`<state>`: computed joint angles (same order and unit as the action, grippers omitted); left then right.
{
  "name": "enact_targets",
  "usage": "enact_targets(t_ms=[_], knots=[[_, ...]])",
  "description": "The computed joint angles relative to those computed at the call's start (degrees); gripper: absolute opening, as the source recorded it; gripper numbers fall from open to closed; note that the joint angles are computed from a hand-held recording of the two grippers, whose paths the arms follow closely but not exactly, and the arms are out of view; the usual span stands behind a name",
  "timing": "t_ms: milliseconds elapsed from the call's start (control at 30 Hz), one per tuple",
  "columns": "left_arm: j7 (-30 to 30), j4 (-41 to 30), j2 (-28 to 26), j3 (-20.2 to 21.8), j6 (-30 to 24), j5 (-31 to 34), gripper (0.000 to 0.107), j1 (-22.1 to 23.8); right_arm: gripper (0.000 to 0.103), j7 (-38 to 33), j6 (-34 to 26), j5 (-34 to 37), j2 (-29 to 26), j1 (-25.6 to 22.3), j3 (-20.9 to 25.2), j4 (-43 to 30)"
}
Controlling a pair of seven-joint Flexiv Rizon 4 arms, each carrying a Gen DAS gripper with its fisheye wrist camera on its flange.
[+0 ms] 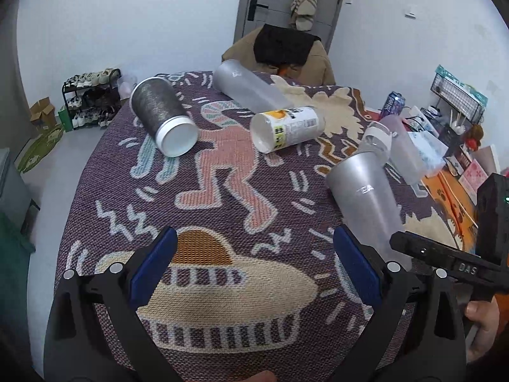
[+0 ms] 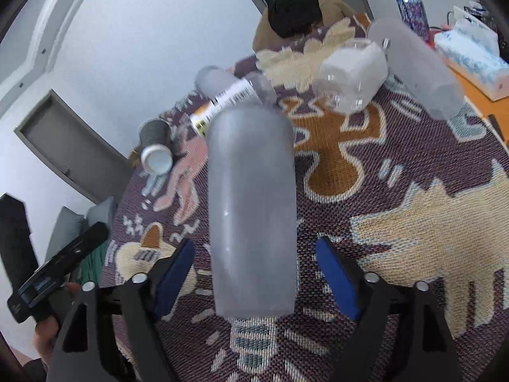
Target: Flip cup upright
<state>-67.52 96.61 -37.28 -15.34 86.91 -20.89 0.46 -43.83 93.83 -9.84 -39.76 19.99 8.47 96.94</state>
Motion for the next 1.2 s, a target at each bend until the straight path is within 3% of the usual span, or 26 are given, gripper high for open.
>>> enact_targets(t_ms=[133, 267, 333, 567, 700, 933, 1200], knots=[[0.4, -1.9, -0.5, -0.1, -2.0, 0.1, 0.097, -1.2, 0.083, 0.5, 5.3, 1.3, 2.5, 1.8, -3.1, 4.2], [0.5, -4.2, -1.2, 1.6, -3.1, 1.2, 0.097, -3.7, 0.090, 1.2, 9.8, 3.9, 5.2, 7.2, -10.4, 9.1], [0.8, -5.4, -1.6, 1.8, -3.7, 1.5, 0.097, -4.6, 0.090, 1.2, 11.2, 6.2, 6.2, 10.8, -14.9, 11.4], [0.0, -10.2, -3.6, 3.2, -7.3, 1.5, 0.097, -7.4, 0.091, -1.1, 14.3, 12.8, 7.8, 16.7, -22.2, 16.2], [-1.0, -13.7, -5.4, 2.9, -10.4, 0.6, 0.097, -8.0, 0.091, -2.4, 15.6, 15.5, 7.7, 16.4, -22.2, 17.1], [-4.2, -22.3, -9.9, 4.4, -21.1, -1.1, 0.097, -9.1, 0.091, -3.9, 16.3, 19.2, 7.9, 17.4, -23.6, 18.0], [-5.8, -29.6, -14.5, 3.1, -31.2, -3.8, 0.097, -8.2, 0.091, -4.1, 16.4, 20.5, 8.0, 15.5, -22.1, 18.3]])
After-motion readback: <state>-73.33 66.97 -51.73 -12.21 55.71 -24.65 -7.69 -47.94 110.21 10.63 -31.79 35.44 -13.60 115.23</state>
